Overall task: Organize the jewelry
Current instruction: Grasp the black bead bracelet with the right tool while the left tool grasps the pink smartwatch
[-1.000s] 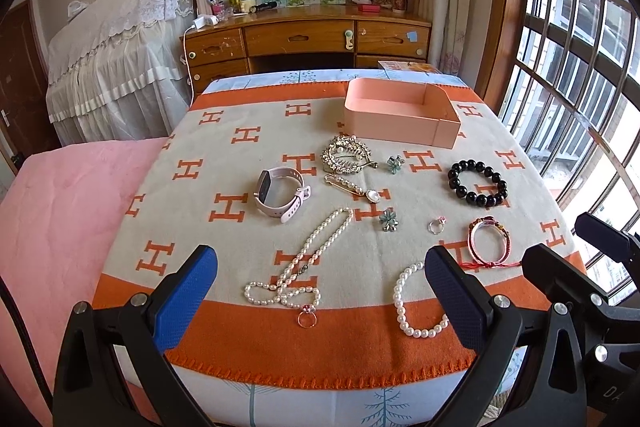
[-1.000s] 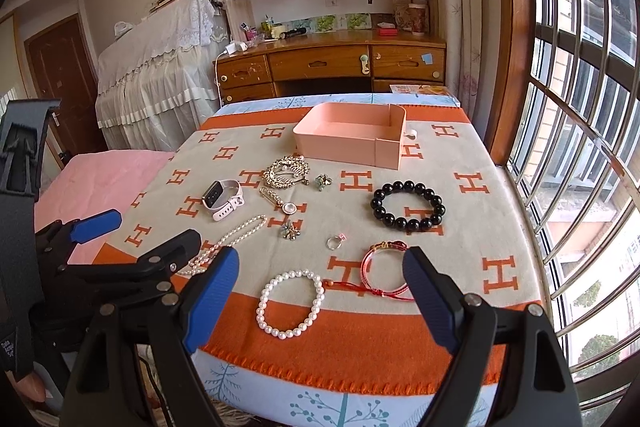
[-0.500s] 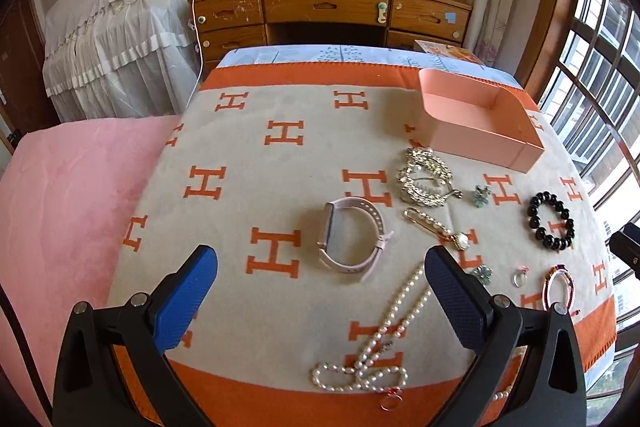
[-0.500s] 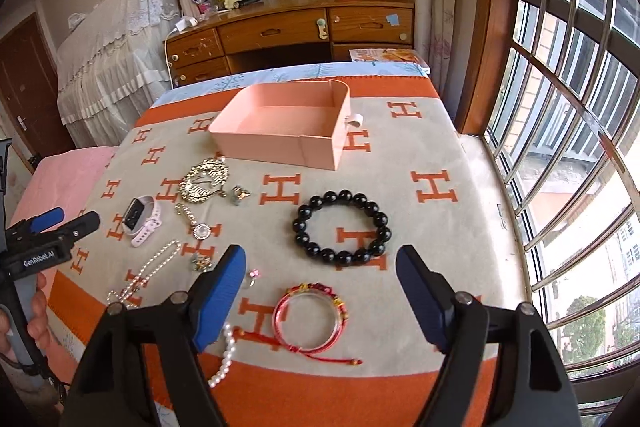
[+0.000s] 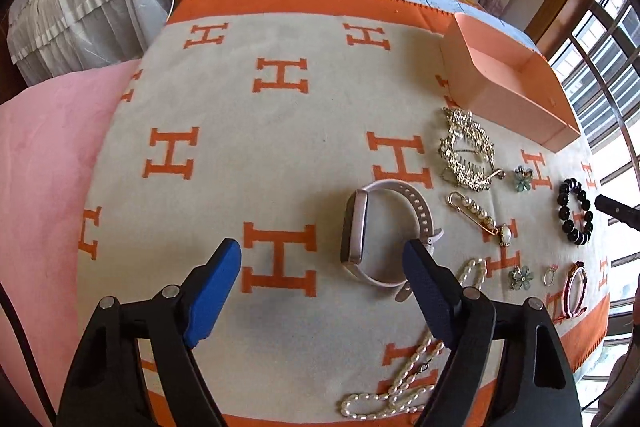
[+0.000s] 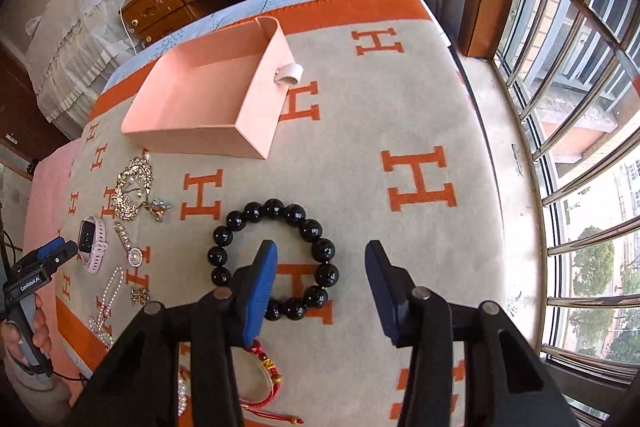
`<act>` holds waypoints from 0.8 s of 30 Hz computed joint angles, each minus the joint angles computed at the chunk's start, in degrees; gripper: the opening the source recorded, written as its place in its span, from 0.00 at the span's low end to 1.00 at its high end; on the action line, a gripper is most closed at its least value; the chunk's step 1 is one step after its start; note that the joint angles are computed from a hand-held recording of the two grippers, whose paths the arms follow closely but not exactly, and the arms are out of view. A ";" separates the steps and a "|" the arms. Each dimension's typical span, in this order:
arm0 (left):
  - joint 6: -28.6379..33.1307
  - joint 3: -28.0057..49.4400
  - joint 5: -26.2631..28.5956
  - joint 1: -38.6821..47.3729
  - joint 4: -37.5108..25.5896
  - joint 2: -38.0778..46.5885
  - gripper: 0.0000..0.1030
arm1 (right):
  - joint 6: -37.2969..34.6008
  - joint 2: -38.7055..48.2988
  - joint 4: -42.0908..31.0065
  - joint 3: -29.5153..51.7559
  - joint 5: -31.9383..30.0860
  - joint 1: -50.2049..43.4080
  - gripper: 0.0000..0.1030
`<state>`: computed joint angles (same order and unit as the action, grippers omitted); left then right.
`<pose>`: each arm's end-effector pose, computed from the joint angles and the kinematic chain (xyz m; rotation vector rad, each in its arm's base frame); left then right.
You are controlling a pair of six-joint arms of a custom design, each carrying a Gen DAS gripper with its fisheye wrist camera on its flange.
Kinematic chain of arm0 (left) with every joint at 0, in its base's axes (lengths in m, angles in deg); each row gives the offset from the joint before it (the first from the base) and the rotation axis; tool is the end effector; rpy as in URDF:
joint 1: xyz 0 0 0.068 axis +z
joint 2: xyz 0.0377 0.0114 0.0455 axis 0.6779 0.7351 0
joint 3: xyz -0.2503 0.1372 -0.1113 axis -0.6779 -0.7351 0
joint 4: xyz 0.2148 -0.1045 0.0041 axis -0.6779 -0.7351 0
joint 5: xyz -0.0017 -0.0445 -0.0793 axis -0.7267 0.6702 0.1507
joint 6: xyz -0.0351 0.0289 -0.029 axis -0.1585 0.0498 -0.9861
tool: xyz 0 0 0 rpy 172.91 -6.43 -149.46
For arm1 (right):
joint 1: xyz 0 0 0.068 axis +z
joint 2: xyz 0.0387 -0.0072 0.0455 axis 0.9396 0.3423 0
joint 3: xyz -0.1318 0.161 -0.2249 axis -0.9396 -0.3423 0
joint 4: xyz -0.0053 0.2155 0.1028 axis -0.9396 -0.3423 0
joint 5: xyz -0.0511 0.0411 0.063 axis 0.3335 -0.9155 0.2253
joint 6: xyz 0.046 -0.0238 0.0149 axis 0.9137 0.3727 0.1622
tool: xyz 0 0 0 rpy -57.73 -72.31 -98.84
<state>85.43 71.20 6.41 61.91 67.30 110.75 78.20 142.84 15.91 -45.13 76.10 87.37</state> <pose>0.2181 0.0692 0.1664 -0.1099 2.7678 -0.1150 0.2549 0.0826 0.1790 -0.0415 2.8024 0.2521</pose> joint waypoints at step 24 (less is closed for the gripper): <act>-4.52 3.94 -0.07 -0.41 -3.34 6.78 0.28 | -0.69 2.12 2.96 -2.65 2.85 5.76 0.15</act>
